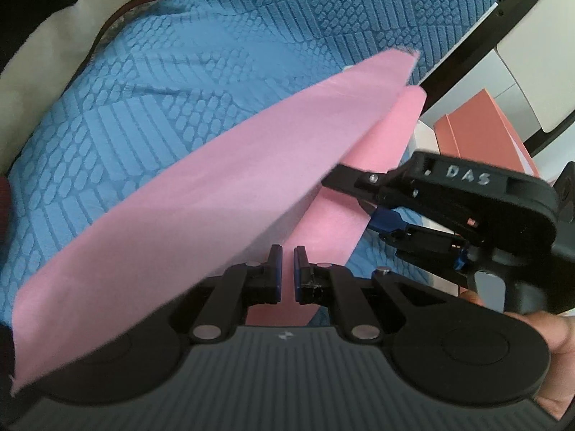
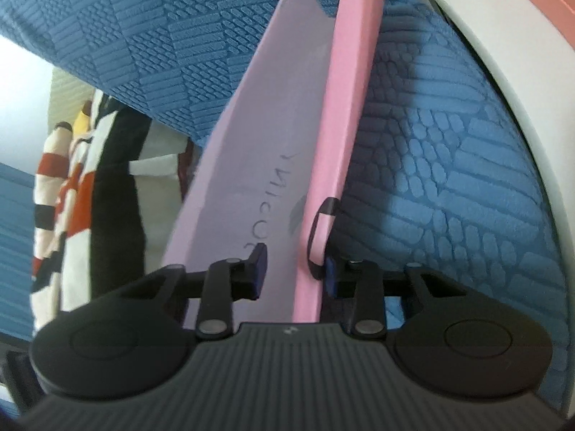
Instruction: Organize objects
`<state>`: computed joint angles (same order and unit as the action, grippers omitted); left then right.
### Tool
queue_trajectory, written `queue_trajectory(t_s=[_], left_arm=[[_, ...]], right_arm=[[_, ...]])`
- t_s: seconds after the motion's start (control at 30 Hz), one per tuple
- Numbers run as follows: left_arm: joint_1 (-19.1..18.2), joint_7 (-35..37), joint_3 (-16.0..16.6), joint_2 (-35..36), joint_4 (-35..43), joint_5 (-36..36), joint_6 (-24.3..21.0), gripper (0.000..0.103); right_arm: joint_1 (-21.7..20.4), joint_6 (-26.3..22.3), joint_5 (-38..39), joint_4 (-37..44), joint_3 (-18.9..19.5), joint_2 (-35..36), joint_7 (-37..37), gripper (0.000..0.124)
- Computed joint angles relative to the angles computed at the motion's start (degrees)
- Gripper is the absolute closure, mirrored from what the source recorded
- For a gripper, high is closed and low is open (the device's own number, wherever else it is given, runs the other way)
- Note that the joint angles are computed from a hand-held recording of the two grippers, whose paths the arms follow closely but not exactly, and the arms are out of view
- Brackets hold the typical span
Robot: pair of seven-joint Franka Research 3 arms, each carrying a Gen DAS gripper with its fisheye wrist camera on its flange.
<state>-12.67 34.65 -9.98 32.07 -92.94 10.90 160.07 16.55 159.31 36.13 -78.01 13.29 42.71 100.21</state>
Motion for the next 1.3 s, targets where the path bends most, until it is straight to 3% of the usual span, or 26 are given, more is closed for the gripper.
queue_trajectory(t_s=[0.07, 0.17, 0.47, 0.67, 0.83, 1.1, 1.2, 1.3], left_arm=[[0.2, -0.2, -0.1, -0.3, -0.5, -0.2, 0.3, 0.094], [0.5, -0.6, -0.1, -0.6, -1.2, -0.5, 0.9, 0.094], [-1.3, -7.8, 3.9, -2.9, -4.3, 2.8, 2.2, 0.094], [-3.9, -16.2, 8.1, -3.7, -5.0, 9.7, 1.2, 0.094], [-5.4, -20.2, 9.9, -2.8, -2.3, 16.7, -2.8, 0.094], [-4.6, -24.5, 9.6, -2.6, -2.2, 22.5, -3.8, 0.094], [-5.3, -25.1, 9.9, -2.4, -0.9, 24.6, -7.8, 0.094], [-3.7, -18.7, 7.2, -1.2, 2.7, 22.7, -13.8, 0.094]], right_arm=[[1.2, -0.4, -1.3, 0.4, -1.6, 0.2, 1.9, 0.110], [1.9, -0.4, -2.9, 0.6, -2.5, 0.3, 3.5, 0.116], [2.5, 0.8, -6.2, -0.6, -3.7, -0.9, 5.6, 0.118], [2.0, 0.8, -7.6, -1.6, -3.9, -1.9, 5.2, 0.118], [4.1, -1.3, -12.1, -3.0, -7.4, -3.6, 7.0, 0.118], [2.9, -0.6, -12.1, -6.0, -6.7, -5.8, 7.1, 0.118], [4.7, -1.9, -15.3, -5.3, -8.9, -5.8, 8.6, 0.118], [7.6, -4.6, -20.9, -4.2, -12.6, -5.6, 12.3, 0.117]])
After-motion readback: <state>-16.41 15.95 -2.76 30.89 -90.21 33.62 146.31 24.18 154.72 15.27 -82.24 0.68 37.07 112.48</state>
